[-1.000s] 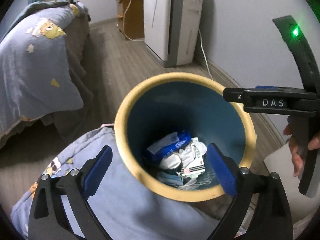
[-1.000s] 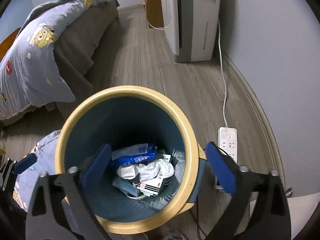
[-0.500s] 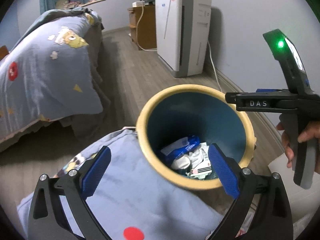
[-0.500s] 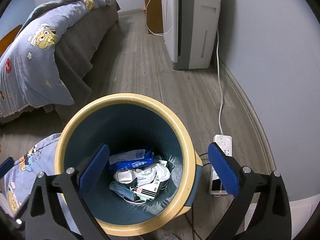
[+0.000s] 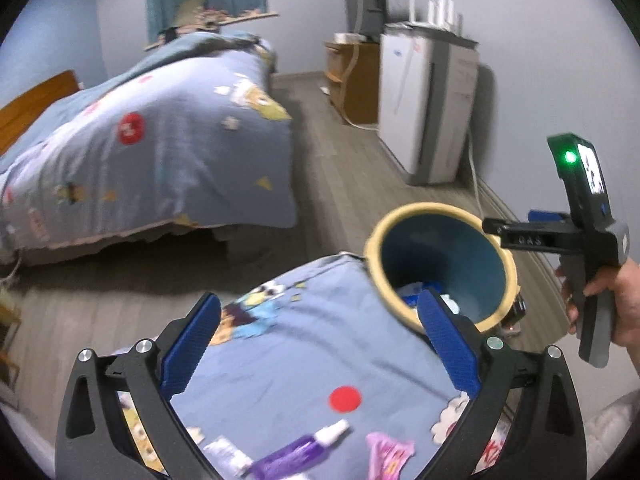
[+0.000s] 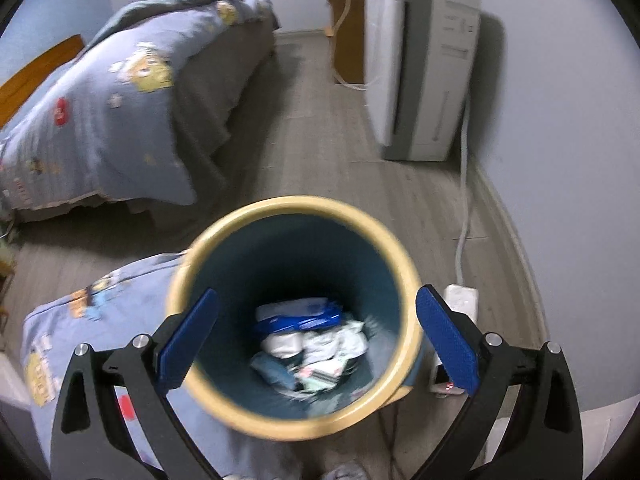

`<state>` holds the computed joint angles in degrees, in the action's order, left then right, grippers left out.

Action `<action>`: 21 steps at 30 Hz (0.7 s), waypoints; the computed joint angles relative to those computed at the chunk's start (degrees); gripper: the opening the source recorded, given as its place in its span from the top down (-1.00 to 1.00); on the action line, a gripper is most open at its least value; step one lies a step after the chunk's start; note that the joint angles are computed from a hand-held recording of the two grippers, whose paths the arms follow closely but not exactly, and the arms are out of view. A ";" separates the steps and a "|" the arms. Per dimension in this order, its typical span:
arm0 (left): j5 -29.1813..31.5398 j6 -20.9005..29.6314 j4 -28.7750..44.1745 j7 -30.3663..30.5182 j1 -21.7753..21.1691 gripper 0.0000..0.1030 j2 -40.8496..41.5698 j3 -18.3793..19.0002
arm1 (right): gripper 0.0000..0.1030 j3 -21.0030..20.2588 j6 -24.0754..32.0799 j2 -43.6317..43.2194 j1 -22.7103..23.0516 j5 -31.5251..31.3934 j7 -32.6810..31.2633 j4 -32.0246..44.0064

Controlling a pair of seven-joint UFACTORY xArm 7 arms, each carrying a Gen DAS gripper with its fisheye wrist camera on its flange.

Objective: Collect trash
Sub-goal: 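Move both open tools back toward the remaining trash on the cushion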

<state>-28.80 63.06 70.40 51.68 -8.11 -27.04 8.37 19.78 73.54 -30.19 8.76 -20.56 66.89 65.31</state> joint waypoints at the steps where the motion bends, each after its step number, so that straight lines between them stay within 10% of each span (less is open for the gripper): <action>1: -0.01 0.69 0.70 0.01 0.33 -0.90 0.02 0.76 | -0.89 0.53 0.26 0.78 0.13 0.12 0.14 1.16; 21: 2.24 4.30 3.82 4.27 12.41 -0.90 3.60 9.50 | -0.89 7.48 10.11 24.96 16.83 -7.16 3.44 25.59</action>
